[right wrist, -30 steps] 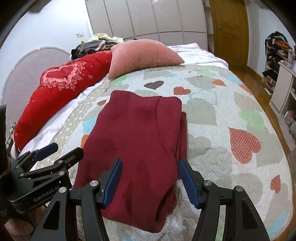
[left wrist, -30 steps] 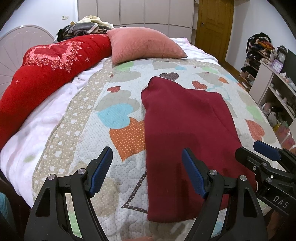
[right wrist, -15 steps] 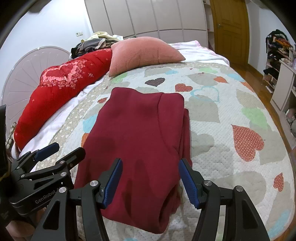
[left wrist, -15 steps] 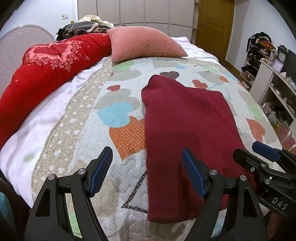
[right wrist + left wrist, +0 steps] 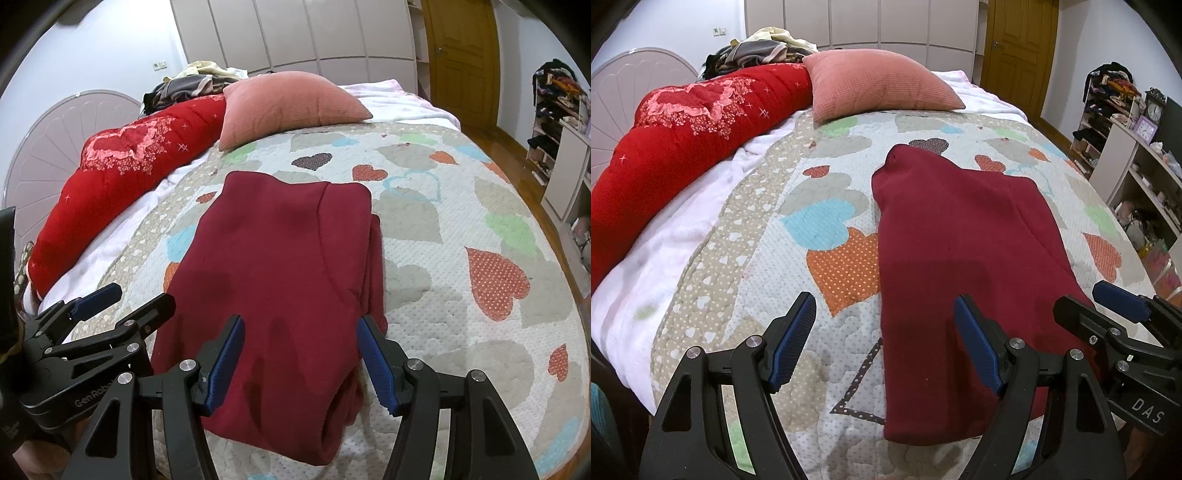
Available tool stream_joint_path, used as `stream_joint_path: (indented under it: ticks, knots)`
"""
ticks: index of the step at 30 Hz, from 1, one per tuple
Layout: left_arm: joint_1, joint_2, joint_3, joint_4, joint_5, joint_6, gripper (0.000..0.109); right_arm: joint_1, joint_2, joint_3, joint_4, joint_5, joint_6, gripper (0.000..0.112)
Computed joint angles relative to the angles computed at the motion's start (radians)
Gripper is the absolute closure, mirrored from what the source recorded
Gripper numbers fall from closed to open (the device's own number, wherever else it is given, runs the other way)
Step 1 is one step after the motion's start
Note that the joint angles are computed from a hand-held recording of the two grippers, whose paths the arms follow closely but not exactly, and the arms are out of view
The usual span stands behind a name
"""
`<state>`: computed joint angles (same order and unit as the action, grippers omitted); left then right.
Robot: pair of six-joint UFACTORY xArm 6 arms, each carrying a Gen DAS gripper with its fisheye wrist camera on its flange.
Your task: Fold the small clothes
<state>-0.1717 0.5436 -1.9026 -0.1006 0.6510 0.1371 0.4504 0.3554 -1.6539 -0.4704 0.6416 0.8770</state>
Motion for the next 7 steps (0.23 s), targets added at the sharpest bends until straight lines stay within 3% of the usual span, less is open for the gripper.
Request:
stream_joint_path:
  ticks: [7]
  knots:
    - [-0.002, 0.013, -0.006, -0.013, -0.013, 0.034, 0.030, -0.006, 0.007, 0.004, 0.013, -0.013, -0.018, 0.052]
